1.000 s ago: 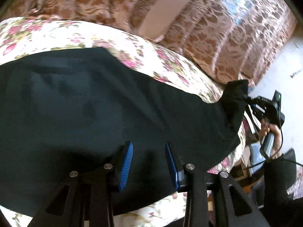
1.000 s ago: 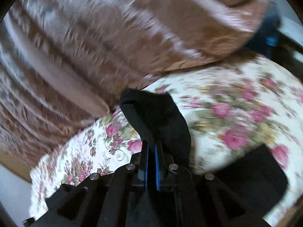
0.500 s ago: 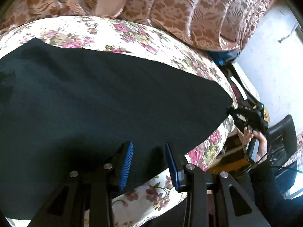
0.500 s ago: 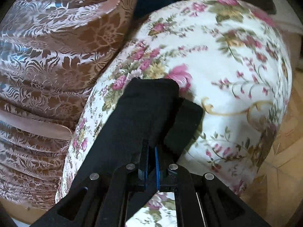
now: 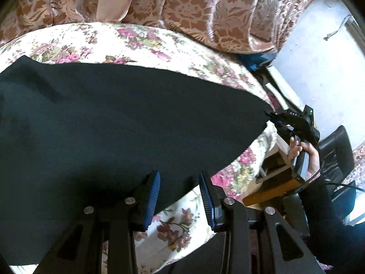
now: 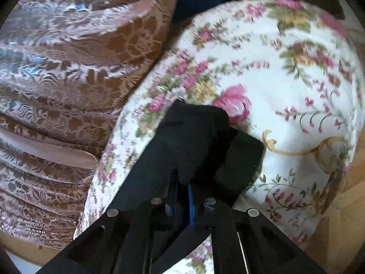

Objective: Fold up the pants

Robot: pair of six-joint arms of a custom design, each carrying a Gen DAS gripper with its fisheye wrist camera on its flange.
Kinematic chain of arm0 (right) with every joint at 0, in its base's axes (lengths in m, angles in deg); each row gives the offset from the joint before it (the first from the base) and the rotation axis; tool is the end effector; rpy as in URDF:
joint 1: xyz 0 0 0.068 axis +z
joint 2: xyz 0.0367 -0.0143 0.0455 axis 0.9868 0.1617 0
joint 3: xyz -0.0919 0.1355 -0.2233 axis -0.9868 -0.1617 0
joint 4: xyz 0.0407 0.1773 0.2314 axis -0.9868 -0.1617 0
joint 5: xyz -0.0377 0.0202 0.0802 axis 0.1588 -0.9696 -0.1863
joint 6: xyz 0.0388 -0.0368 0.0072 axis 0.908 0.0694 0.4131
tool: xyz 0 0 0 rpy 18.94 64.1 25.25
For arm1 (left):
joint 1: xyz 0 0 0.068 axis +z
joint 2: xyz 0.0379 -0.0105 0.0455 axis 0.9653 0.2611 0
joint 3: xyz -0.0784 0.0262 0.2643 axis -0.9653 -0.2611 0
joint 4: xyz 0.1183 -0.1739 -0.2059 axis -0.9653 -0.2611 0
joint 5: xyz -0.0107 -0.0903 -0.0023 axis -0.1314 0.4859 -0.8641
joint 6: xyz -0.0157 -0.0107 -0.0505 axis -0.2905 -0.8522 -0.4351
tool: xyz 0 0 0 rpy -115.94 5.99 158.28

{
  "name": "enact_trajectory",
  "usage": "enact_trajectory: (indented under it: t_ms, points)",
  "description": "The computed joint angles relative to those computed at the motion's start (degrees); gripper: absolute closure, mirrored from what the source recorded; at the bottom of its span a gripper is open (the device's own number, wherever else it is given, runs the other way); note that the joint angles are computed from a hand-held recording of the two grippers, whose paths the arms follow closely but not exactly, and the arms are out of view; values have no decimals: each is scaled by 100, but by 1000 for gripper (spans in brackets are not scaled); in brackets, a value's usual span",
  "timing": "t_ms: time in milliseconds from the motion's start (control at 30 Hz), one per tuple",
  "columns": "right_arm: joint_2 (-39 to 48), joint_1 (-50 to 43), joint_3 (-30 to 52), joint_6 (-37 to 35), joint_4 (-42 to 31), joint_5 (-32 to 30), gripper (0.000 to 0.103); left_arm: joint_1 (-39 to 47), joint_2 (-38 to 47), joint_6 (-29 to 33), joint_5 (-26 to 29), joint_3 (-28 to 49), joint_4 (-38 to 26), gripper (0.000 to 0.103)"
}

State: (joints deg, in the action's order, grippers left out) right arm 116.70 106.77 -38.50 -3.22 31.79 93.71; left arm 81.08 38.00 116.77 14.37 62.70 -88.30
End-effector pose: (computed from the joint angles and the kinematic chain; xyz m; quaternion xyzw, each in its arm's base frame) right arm 0.1986 0.0782 0.1338 0.5158 0.7346 0.1789 0.4027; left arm 0.4070 0.0190 0.1467 0.3312 0.8635 -0.3492 0.1506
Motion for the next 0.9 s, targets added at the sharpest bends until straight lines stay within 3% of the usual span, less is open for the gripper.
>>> enact_trajectory:
  t_ms: [67,167,333,433,500,600,633,700,767,833,900]
  points:
    - [-403,262,99,40,-617,287,97,59,53,147,66,81,-148,67]
    - [-459,262,150,108,-1116,202,97,35,170,96,-76,118,-60,67]
    - [71,-17,-201,388,-597,-218,98,62,310,43,-172,67,94,67]
    - [252,-32,28,327,-850,-190,98,219,147,-93,-22,-64,262,67]
    - [167,2,188,215,-1145,-158,89,417,101,-132,148,-12,199,67]
    - [198,353,794,297,-2269,230,77,928,94,-482,376,175,239,67]
    - [499,603,1311,384,-3009,565,77,1084,182,-581,442,334,228,67]
    - [875,979,1973,128,-3487,979,77,1357,247,-880,413,470,455,66]
    - [1021,1004,2218,-884,-2682,741,75,1625,363,-1125,306,654,737,66]
    - [1541,801,2573,-2094,-1468,-191,75,1813,490,-1379,134,818,1043,66]
    - [2591,641,3360,-3044,-569,-1280,75,1930,657,-1463,47,1077,1110,66]
